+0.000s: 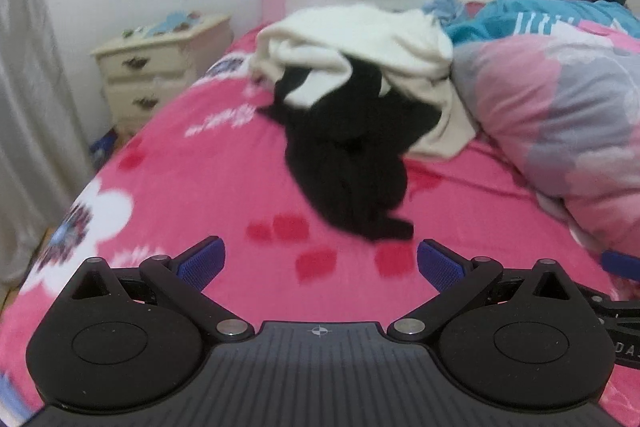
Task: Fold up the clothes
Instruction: 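Close the left gripper on the black T-shirt while the right gripper grasps it too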
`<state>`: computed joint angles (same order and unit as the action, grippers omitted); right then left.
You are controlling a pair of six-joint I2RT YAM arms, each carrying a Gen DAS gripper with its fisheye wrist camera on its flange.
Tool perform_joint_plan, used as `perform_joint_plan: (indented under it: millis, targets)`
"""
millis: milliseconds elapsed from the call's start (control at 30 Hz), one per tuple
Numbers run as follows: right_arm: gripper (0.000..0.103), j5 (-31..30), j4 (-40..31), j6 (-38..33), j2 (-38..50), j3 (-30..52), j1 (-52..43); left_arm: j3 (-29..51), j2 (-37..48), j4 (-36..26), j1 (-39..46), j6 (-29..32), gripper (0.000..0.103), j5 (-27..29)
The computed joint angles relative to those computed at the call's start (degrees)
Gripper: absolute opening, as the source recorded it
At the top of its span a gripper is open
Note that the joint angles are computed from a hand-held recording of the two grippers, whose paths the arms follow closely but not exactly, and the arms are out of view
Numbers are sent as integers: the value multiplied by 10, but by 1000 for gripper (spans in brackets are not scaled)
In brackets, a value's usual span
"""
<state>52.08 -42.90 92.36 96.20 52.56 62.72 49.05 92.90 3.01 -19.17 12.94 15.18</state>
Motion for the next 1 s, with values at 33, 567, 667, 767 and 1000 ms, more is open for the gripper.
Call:
perform_joint_plan:
  millis: [33,567,667,767,1000]
  targets:
    - [84,2,43,-38,-8,-22,-17,16,28,13,-3,-3,103,8]
    - [74,-185,642,-677,241,19,-269,494,463,-104,-29,-143,83,4]
    - [74,-203,620,-668,298,87,-295,563,511,-137,-37,-156,63,-19]
    - [74,-228,594,-646,335,128,-315,617,548,-176,-40,-172,52,-17]
    - [20,-238,617,-623,328,105,-326,603,546,-159,-42,-145,4,-10]
